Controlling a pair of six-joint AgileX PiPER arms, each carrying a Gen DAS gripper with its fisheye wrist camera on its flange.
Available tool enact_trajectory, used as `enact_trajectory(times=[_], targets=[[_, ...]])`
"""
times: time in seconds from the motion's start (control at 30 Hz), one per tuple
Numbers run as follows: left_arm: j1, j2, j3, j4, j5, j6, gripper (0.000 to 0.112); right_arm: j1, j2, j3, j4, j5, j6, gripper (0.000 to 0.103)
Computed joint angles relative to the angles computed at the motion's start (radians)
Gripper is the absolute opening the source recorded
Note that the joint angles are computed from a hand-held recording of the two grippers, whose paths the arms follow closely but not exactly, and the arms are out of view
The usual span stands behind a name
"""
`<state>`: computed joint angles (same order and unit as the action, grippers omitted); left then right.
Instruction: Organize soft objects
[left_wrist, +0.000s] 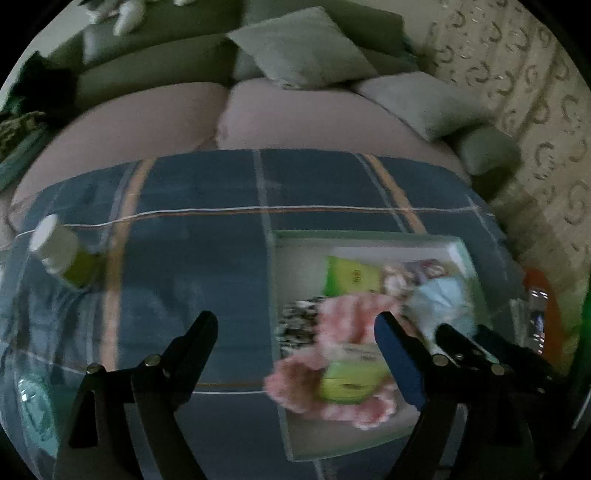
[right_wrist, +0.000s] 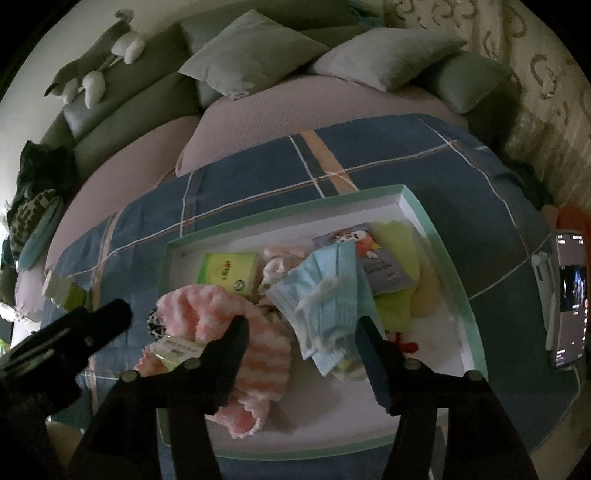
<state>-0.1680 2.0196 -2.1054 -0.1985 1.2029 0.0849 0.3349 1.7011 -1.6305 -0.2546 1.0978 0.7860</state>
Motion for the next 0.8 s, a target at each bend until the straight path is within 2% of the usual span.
enact_trajectory(times=[0.13,0.27,0.37,0.43,0.53,0.63,0.7,0.8], targets=[[0.035,-0.047,0.097,0.044,-0.066,-0.017,0.094,0.022,0.006,-0.013,-0.006,0.004,-0.004,0.072],[0.065,-0.111,0.206,0.059,-0.144,-0.005,0.094,0.059,-0.002,-0.007,-0.044,-0.004,0.009,0.080],[0.096,-0.158,0.279,0.026,-0.186,0.025,0.096,0.087,-0.022,0.008,-0.076,-0.016,0.029,0.092],[0.105,-0.193,0.335,0.031,-0.222,0.032,0.102,0.109,-0.035,0.017,-0.105,-0.018,0.049,0.101],[0.122,-0.241,0.399,0.035,-0.251,0.050,0.102,0.134,-0.069,0.052,-0.118,-0.042,0.081,0.103],[0.146,-0.280,0.442,0.017,-0.234,0.083,0.102,0.148,-0.091,0.077,-0.098,-0.050,0.104,0.103],[0.159,-0.305,0.468,0.031,-0.217,0.074,0.102,0.164,-0.098,0.084,-0.091,-0.032,0.118,0.103],[0.178,-0.361,0.537,0.048,-0.230,0.066,0.102,0.187,-0.109,0.108,-0.084,-0.008,0.135,0.103]])
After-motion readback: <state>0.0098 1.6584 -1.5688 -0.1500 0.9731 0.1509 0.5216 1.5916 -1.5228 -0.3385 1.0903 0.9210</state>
